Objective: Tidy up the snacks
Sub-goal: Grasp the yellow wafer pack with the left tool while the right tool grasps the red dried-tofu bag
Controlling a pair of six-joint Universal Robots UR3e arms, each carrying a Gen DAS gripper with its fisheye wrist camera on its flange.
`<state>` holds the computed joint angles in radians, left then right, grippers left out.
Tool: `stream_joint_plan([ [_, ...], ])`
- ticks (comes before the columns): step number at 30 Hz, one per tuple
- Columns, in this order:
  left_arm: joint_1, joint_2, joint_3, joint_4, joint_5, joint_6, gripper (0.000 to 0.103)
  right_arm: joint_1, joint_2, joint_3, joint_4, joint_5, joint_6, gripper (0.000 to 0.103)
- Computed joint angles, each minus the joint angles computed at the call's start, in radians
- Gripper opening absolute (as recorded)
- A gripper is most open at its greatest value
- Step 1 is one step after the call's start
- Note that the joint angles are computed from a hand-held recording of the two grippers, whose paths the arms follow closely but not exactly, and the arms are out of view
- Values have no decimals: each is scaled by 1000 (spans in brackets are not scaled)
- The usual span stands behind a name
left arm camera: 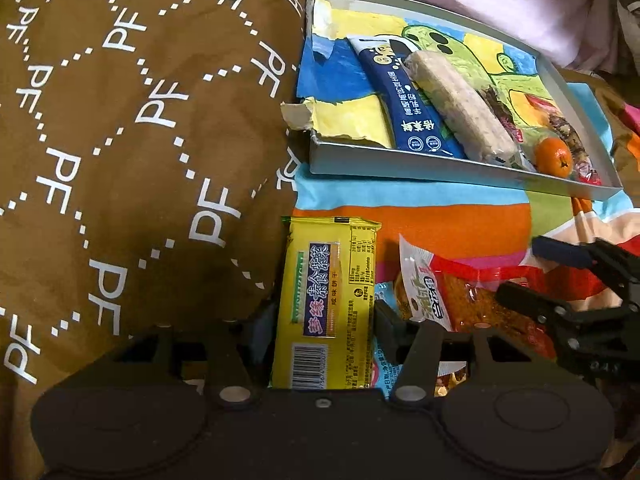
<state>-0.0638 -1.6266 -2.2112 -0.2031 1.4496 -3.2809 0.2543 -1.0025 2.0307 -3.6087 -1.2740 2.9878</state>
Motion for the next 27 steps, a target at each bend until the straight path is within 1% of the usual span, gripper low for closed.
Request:
stream_joint_plan([
  [1, 7, 2, -3, -1, -11, 4, 53, -23, -5, 4, 21, 47, 4, 83],
  [3, 18, 9, -8, -4, -29, 11, 52, -49, -20, 3, 83, 105, 5, 83],
  [5, 27, 14, -9, -14, -41, 23, 51, -76, -58, 4, 189, 176, -24, 84],
  [7, 30, 22, -11, -24, -45, 22, 51, -87, -90, 8, 272, 208, -66, 84],
  [9, 24, 32, -11, -41, -37, 15, 51, -86, -115, 20, 316, 215, -94, 84],
  [12, 9, 58, -22, -65, -19, 12, 51, -66, -154, 47, 353, 191, -117, 84],
  [18, -4, 142, -57, -146, -14, 18, 50, -17, -244, 123, 397, 127, -143, 84],
  [21, -5, 183, -80, -177, -21, 37, 51, -1, -304, 144, 470, 124, -186, 85],
  [24, -10, 197, -104, -161, -16, 48, 51, 32, -314, 141, 487, 102, -230, 91],
  [27, -2, 201, -121, -141, -24, 57, 51, 65, -284, 129, 450, 58, -245, 93],
])
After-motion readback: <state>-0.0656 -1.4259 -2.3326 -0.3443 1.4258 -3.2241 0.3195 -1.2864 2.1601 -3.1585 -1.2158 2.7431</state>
